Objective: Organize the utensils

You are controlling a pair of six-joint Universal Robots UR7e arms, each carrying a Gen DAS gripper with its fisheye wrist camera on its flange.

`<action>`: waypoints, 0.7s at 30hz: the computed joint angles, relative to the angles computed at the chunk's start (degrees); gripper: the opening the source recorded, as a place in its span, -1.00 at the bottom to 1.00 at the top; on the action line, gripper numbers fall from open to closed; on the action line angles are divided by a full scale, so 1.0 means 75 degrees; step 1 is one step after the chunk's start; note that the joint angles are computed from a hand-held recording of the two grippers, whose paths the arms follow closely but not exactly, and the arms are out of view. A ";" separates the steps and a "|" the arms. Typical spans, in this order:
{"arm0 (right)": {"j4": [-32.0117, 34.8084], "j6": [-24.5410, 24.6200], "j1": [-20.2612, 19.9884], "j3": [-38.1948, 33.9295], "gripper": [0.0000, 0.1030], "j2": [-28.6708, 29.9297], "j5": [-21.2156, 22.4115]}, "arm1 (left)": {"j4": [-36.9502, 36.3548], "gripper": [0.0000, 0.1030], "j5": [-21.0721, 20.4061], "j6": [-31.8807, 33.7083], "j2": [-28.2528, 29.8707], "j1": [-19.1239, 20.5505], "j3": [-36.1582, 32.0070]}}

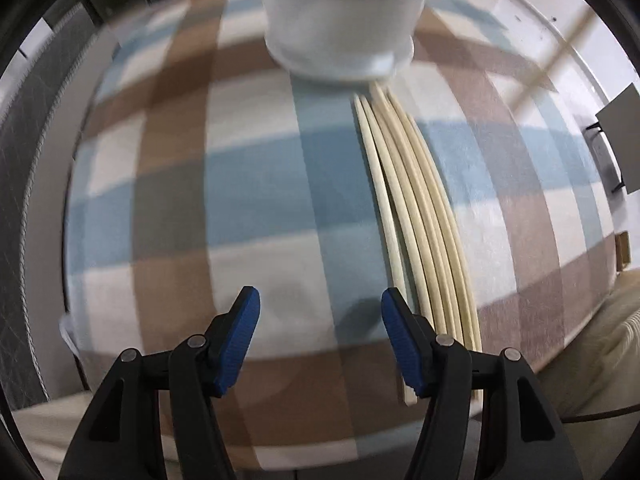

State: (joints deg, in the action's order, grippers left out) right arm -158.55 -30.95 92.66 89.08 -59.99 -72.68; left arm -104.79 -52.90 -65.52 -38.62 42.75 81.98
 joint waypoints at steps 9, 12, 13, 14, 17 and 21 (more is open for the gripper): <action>0.0020 -0.0298 -0.0002 0.0101 -0.92 -0.0088 0.0008 | 0.0014 0.13 -0.0149 -0.0557 -0.0117 -0.0158 -0.0087; 0.0074 -0.0327 -0.0007 0.0084 -0.93 -0.0079 -0.0105 | 0.0240 0.13 -0.0030 -0.0581 -0.0061 -0.0139 -0.0133; 0.0082 -0.0333 -0.0005 0.0087 -0.93 -0.0075 -0.0169 | 0.0381 0.13 -0.0022 -0.0547 0.0017 -0.0092 -0.0235; 0.0091 -0.0340 -0.0003 0.0087 -0.93 -0.0072 -0.0237 | 0.0518 0.12 -0.0040 -0.0607 0.0072 -0.0087 -0.0292; 0.0127 -0.0325 -0.0012 0.0081 -0.93 -0.0073 -0.0305 | 0.0453 0.12 -0.0081 -0.0697 0.0039 -0.0086 -0.0151; 0.0117 -0.0370 0.0002 0.0117 -0.93 -0.0077 -0.0354 | 0.0389 0.12 -0.0120 -0.0778 -0.0045 -0.0019 -0.0091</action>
State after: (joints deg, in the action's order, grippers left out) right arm -157.67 -33.72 92.67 89.96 -60.57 -75.34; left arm -101.87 -53.79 -71.36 -38.96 42.61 81.30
